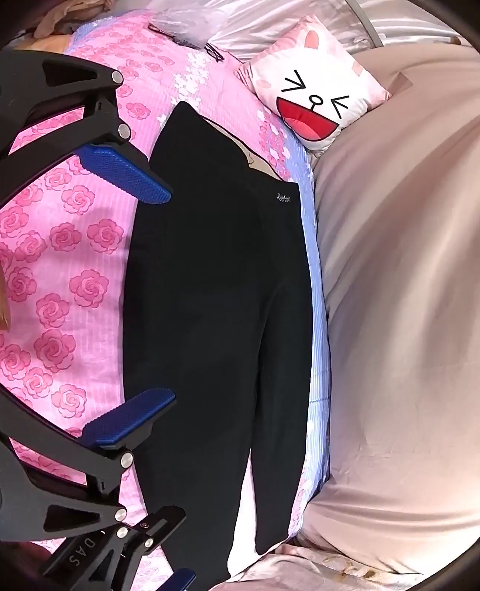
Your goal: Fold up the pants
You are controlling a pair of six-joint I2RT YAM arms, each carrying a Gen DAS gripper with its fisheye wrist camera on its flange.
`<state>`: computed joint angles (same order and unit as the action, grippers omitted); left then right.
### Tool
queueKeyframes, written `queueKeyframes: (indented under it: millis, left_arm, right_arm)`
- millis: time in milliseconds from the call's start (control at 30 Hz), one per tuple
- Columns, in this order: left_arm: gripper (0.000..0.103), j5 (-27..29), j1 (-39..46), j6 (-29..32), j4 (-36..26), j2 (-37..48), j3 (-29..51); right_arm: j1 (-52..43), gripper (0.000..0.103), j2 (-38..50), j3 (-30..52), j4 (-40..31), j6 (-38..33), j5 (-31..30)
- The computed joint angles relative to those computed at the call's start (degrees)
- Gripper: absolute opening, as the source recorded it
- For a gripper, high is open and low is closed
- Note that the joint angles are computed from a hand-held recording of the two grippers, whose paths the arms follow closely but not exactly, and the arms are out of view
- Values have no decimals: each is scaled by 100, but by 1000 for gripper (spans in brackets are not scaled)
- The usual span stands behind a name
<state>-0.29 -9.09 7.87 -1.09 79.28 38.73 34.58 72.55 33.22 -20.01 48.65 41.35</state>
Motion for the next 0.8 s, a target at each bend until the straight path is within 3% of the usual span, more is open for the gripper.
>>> queueKeyframes:
  millis: [800]
  left_arm:
    - [98, -32, -32, 53, 181, 75, -95]
  right_arm:
    - [-174, 98, -13, 15, 81, -143, -180]
